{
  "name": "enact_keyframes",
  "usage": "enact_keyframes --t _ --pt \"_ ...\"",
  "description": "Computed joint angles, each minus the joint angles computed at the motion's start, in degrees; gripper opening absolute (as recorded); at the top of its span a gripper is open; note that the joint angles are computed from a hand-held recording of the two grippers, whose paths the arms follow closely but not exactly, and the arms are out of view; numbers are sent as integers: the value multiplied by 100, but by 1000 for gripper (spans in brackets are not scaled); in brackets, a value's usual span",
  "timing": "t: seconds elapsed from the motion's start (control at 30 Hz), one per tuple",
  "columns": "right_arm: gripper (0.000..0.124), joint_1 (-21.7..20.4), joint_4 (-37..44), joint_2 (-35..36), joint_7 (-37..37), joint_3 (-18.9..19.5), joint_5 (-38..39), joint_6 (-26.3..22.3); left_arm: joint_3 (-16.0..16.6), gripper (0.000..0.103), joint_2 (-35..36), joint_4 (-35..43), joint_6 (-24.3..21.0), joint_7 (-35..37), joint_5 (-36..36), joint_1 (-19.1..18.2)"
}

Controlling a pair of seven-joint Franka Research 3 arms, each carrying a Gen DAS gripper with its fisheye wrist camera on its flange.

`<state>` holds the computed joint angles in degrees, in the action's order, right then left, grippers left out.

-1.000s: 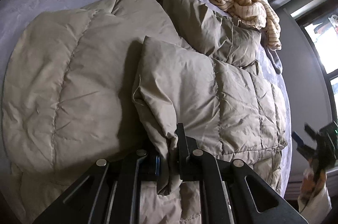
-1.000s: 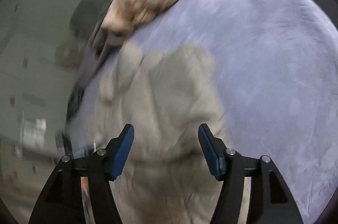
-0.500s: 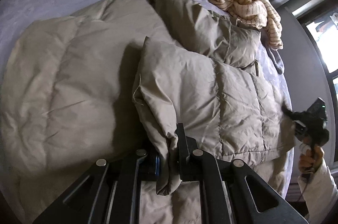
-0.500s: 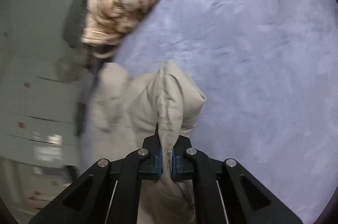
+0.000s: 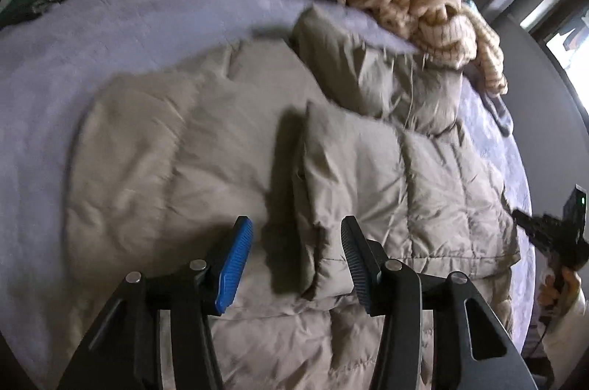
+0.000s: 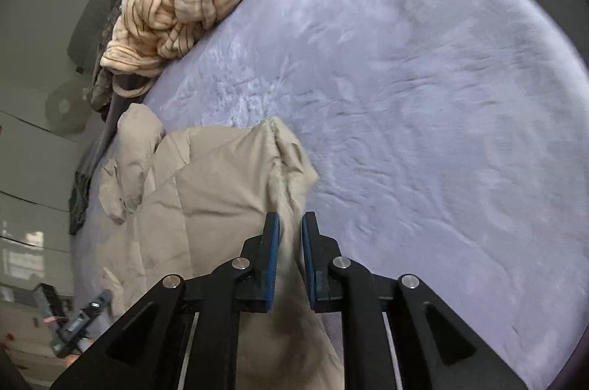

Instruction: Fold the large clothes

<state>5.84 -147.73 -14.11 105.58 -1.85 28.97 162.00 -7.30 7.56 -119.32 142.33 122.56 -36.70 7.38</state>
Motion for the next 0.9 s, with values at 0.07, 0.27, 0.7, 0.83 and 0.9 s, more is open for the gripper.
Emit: enact_keyframes --t 0.07,0.27,0.7,0.83,0.9 --pt "13 -148 -176 -290 299 150 -328 -97 -29 34 -18 80 -25 304 -214 39" --pt "9 165 -300 -605 116 95 -279 -138 -171 30 304 431 -176 604 79 -155" --pt "0 -109 -691 -502 905 707 -1778 -243 -281 31 350 -51 291 158 520 -125" --pt "0 -165 -798 -857 1187 799 -2084 -689 -158 31 40 -342 424 -269 793 -169" --pt "0 -189 -850 -1059 1377 836 -2172 -945 -82 31 -107 -461 362 -460 974 -186"
